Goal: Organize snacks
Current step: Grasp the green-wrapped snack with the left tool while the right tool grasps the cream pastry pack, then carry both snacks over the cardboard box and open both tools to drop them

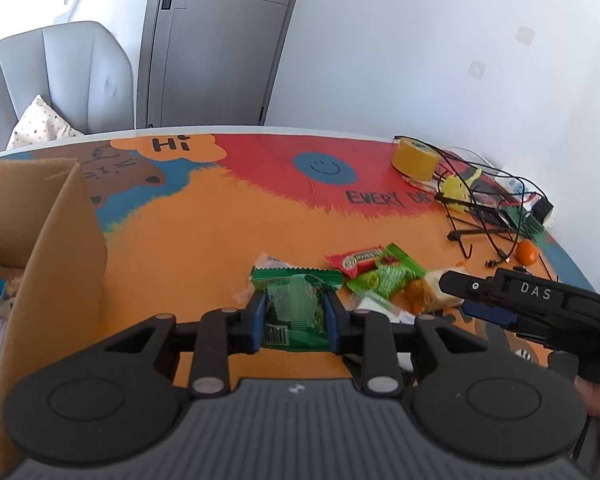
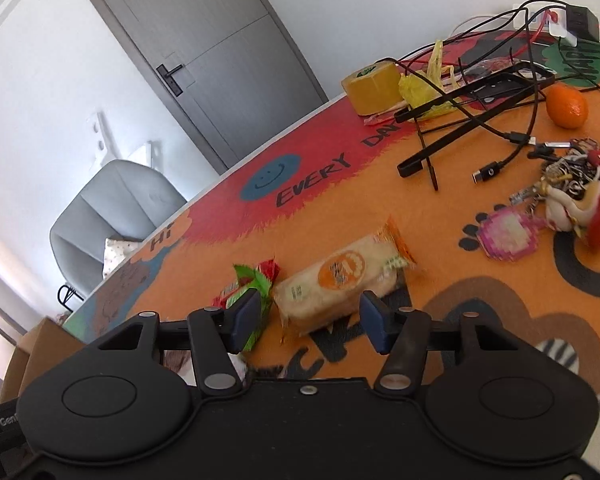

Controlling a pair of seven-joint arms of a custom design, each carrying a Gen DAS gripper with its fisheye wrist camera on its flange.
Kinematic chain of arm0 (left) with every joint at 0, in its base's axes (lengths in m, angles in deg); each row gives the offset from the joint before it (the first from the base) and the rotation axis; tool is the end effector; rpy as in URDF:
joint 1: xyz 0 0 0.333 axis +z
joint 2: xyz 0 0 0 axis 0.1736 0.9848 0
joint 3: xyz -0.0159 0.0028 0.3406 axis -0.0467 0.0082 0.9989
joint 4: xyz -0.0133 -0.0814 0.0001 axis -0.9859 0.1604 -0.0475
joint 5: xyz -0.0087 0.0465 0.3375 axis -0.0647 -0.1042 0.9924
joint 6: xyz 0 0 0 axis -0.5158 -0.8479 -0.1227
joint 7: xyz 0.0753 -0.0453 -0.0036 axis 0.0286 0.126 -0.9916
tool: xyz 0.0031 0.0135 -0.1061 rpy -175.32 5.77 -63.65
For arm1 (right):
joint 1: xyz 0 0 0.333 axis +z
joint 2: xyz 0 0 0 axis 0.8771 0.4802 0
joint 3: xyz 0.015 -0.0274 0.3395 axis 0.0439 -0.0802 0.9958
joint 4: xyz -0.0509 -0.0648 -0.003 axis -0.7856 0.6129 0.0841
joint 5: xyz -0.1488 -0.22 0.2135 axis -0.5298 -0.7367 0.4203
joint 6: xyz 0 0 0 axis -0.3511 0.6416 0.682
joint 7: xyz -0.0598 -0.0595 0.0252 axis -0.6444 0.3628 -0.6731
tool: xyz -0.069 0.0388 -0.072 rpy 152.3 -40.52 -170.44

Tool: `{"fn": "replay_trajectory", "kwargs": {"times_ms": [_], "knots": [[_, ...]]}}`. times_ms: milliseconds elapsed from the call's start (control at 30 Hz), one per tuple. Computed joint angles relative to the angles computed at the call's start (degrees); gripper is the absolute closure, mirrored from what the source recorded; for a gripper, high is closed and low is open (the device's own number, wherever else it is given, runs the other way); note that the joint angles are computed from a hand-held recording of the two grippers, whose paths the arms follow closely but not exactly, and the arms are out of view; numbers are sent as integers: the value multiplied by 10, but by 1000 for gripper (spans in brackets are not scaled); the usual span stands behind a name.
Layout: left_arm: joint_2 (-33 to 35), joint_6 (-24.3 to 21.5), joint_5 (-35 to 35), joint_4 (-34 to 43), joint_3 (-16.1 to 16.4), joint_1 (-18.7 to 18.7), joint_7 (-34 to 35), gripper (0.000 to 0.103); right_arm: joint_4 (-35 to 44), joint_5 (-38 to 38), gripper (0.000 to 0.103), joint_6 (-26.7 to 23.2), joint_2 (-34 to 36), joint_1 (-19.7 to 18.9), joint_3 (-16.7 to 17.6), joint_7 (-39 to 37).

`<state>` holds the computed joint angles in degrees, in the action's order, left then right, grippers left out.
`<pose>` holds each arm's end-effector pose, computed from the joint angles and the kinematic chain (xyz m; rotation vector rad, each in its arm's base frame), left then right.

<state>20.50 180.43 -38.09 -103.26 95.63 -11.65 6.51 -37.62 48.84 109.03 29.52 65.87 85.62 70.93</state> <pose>0.5910 -0.2134 0.4868 -1.8493 1.6922 -1.0351 0.6551 0.2168 0.4056 -1.4184 1.7026 -0.2414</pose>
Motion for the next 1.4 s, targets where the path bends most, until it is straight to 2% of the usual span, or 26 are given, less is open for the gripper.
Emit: {"fn": "replay_trajectory", "kwargs": {"times_ms": [100, 367, 567, 767, 967, 1067, 1233, 1300, 1400], "knots": [[7, -1, -20, 11, -19, 18, 19, 74, 32, 6, 46, -26, 10, 40, -51, 13], [27, -1, -72, 34, -33, 36, 57, 74, 113, 2, 46, -91, 44, 128, -166, 45], [43, -5, -108, 49, -35, 42, 80, 74, 175, -28, 34, -133, 74, 166, -215, 70], [54, -8, -128, 59, -31, 41, 88, 74, 217, -87, 34, -168, 98, 212, -278, 104], [47, 10, -145, 44, -39, 44, 107, 74, 181, -137, 48, -173, 75, 229, -302, 129], [42, 11, -156, 36, -44, 43, 116, 74, 136, -162, 65, -151, 55, 250, -331, 156], [24, 22, -160, 14, -38, 29, 123, 74, 69, -161, 68, -118, 11, 227, -302, 153], [14, 28, -154, 4, -23, 13, 118, 74, 44, -161, 68, -101, -3, 234, -310, 157], [-1, 32, -139, -9, 7, -16, 104, 74, 8, -152, 68, -77, -27, 231, -303, 152]]}}
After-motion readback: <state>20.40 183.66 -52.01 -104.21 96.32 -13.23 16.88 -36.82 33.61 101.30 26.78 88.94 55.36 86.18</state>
